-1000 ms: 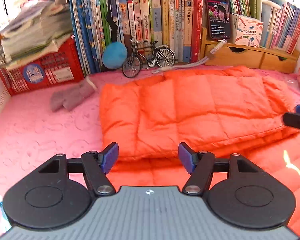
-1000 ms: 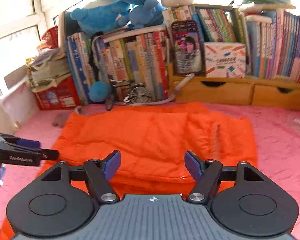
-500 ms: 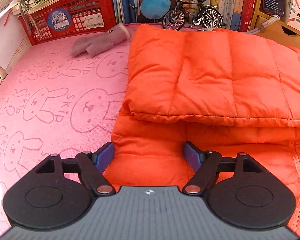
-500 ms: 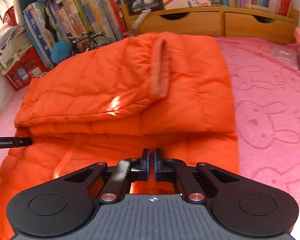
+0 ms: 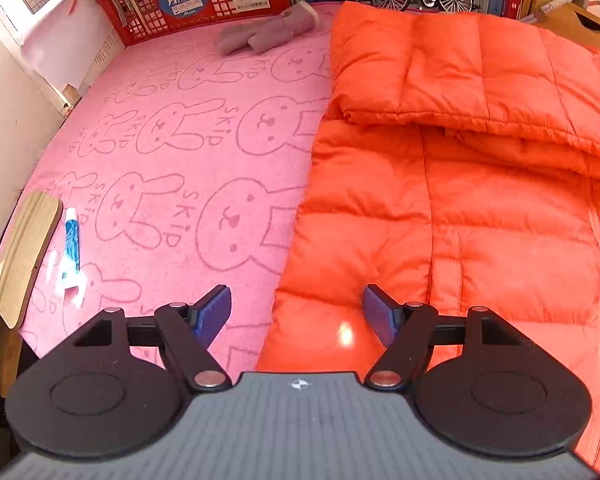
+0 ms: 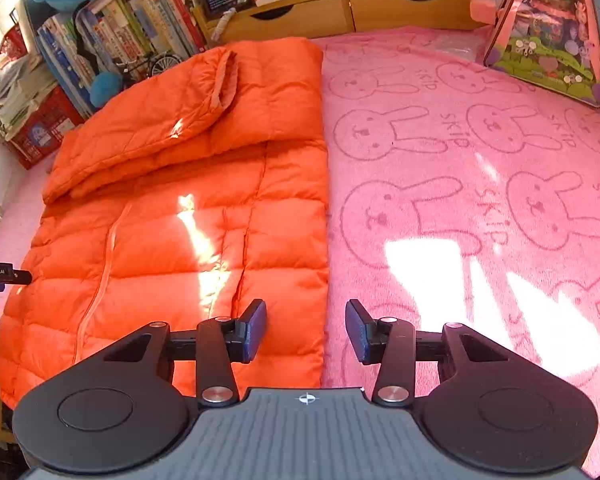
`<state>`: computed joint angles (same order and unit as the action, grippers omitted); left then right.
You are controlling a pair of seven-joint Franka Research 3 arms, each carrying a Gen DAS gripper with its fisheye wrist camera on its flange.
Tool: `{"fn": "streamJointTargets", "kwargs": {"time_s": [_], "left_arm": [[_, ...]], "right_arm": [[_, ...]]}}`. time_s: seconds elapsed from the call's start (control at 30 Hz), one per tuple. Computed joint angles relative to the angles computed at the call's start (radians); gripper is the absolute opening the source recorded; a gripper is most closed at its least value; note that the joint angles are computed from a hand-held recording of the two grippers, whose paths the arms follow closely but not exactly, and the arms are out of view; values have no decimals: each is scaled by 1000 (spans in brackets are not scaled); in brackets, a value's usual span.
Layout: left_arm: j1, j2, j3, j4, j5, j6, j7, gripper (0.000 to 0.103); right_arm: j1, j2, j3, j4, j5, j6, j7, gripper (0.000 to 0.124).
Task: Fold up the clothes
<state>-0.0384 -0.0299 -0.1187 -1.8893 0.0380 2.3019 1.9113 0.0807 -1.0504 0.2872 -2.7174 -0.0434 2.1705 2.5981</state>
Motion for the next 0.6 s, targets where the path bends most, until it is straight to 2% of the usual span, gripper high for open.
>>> {"fn": "streamJointTargets", "kwargs": {"time_s": [0.17,0.5,0.6], "left_arm": [[5,-53,18,-38,-44,-25,107,72],[33,-142,78,-124,-140,-105,294,76],[43,-155,91,-133,-161,-131,324,76]], "right_arm": [[65,-12,71,43,42,-109,72,60],[149,136,141,148,30,-175,180,77],[161,185,152,181,3,-207,214,78]]}}
